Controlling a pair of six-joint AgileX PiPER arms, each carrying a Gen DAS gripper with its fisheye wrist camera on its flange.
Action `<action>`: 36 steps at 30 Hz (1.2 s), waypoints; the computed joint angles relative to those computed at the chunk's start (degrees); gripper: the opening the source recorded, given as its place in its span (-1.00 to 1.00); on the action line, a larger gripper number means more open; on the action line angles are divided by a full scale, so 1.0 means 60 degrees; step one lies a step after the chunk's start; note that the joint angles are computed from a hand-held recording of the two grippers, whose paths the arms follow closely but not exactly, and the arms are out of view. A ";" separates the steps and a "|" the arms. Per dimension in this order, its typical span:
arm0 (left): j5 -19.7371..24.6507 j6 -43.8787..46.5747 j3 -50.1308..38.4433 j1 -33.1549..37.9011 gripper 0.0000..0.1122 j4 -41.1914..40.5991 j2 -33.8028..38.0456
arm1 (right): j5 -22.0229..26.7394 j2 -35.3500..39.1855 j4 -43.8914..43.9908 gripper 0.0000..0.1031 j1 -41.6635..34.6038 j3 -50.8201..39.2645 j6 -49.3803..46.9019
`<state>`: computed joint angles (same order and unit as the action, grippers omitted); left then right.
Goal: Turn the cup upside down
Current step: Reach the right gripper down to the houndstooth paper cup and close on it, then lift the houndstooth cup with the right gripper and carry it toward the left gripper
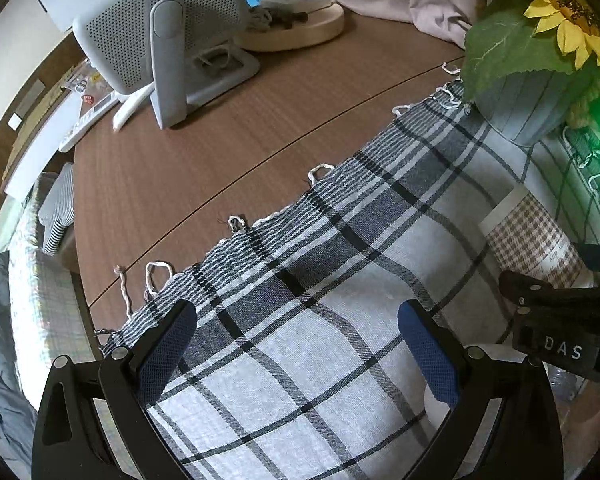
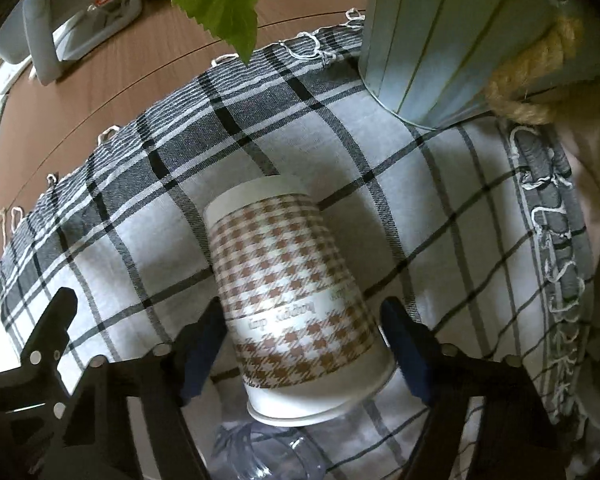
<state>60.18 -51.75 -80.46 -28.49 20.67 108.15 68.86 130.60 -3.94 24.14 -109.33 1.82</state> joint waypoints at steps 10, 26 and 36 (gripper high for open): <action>-0.0099 -0.0339 0.0486 -0.0326 0.83 0.0680 -0.0547 | -0.1205 -0.1150 -0.0137 0.34 -0.0160 0.1613 0.0289; -0.1801 0.3542 0.2222 0.0106 0.83 -0.0662 -0.3492 | -0.1150 -0.5111 -0.2459 0.34 0.2397 0.4959 0.6482; -0.2350 0.7289 0.3360 0.1177 0.83 -0.2594 -0.4906 | 0.0045 -0.6855 -0.4364 0.35 0.5293 0.6651 1.3663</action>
